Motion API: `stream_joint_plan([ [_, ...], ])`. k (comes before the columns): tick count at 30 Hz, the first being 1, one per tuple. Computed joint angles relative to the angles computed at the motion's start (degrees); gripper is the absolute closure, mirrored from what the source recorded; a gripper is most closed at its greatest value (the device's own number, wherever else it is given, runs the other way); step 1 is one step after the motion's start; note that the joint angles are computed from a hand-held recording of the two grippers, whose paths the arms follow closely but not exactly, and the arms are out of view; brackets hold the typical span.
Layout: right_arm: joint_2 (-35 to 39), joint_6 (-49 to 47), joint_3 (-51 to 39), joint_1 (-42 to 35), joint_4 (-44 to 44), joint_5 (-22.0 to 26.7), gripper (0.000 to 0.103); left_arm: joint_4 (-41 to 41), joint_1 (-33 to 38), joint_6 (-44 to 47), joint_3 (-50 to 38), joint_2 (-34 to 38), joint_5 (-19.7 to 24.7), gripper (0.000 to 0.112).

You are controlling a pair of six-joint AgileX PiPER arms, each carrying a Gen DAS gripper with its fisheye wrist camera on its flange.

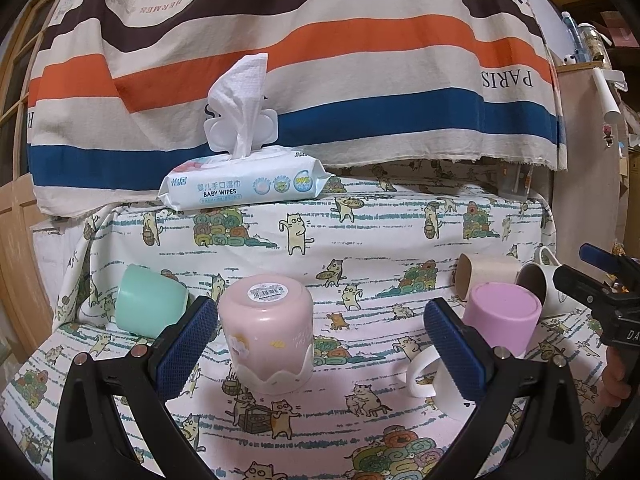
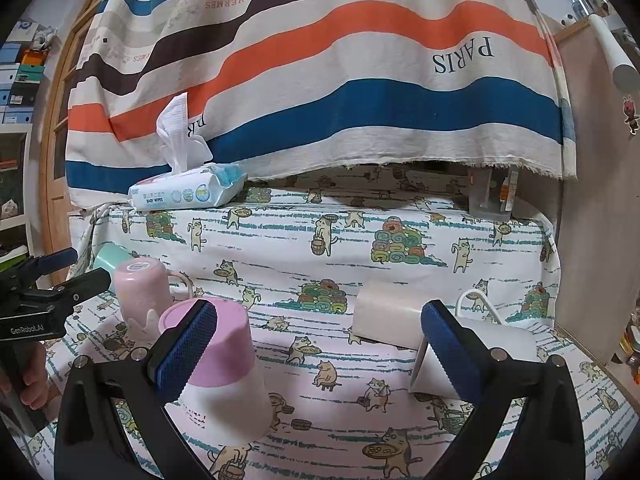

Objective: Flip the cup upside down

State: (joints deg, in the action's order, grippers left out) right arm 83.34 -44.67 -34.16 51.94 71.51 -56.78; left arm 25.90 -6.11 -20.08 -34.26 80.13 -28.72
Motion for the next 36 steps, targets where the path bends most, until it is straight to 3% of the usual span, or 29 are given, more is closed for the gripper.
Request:
stream_joint_plan([
  [36, -0.21, -0.12, 0.09, -0.58, 0.0, 0.48, 0.001, 0.66, 0.37, -0.48, -0.14, 0.26, -0.09, 0.01],
])
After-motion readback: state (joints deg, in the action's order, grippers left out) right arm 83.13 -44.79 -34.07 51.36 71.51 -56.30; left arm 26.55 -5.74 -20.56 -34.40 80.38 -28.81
